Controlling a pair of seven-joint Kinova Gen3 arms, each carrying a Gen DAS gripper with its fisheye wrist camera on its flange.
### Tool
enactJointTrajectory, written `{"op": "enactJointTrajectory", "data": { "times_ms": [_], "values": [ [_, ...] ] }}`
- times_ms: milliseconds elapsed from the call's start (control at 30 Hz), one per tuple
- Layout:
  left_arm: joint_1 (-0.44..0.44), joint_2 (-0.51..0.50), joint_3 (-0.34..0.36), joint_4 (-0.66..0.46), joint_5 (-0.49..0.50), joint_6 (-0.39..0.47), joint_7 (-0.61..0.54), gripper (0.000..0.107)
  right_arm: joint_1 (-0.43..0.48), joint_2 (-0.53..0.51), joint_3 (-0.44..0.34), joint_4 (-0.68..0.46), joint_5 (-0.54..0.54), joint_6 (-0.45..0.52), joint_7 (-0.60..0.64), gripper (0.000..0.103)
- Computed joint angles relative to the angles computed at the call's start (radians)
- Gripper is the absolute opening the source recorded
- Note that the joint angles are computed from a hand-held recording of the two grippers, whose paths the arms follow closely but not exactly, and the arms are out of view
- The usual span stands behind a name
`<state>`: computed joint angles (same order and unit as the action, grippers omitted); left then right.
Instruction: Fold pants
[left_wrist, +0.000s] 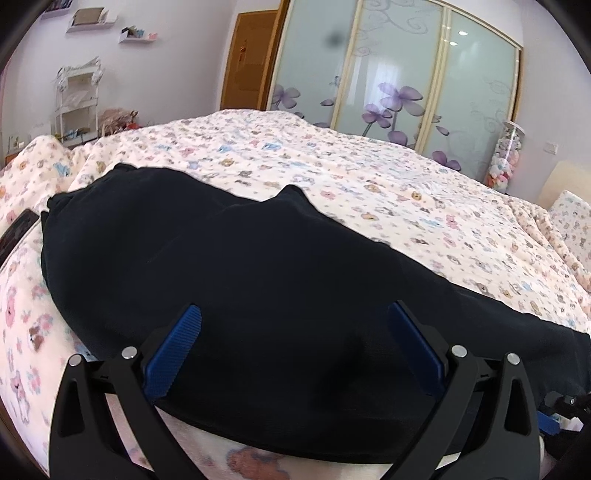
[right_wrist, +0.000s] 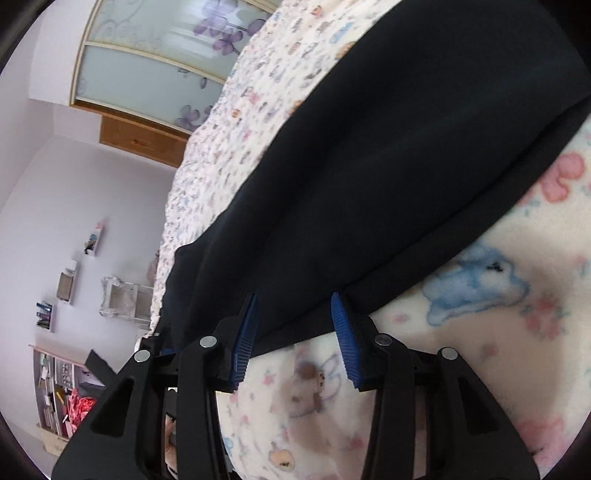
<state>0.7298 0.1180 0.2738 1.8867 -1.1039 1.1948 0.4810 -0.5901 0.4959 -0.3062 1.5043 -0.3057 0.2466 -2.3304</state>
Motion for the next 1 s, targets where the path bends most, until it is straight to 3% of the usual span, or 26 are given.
{"op": "enactJointTrajectory", "data": {
  "times_ms": [200,367,400,433,700,867,967,1000],
  "values": [
    [0.019,0.005,0.0,-0.002,-0.041,-0.018,-0.041,0.101,-0.012,-0.027,0.022,0.037,-0.003,-0.004,-0.039,0.042],
    [-0.02,-0.014,-0.003,0.006,-0.008,-0.158,-0.152,0.101,-0.025,-0.014,0.036,0.072,-0.015,-0.127,-0.093,0.042],
    [-0.027,-0.022,-0.007,0.013,-0.002,-0.196,-0.166,0.101,-0.055,-0.021,0.068,0.087,-0.004,-0.156,-0.107,0.035],
    [-0.052,-0.031,0.007,0.02,0.006,-0.236,-0.185,0.101,-0.086,-0.032,0.102,0.103,0.024,-0.171,-0.129,0.015],
    [-0.087,-0.033,-0.018,0.014,0.118,-0.318,-0.275,0.101,-0.111,-0.093,0.097,0.247,0.026,-0.301,-0.188,0.007],
    [-0.096,-0.016,-0.026,-0.005,0.177,-0.309,-0.326,0.101,-0.158,-0.071,0.169,0.148,0.069,-0.134,-0.183,0.007],
    [-0.079,0.007,-0.029,-0.033,0.193,-0.268,-0.359,0.101,-0.146,-0.068,0.156,0.076,0.124,-0.012,-0.157,0.022],
    [-0.076,0.01,-0.033,-0.037,0.198,-0.261,-0.368,0.101,-0.172,-0.08,0.181,0.06,0.164,0.029,-0.159,0.036]
  ]
}}
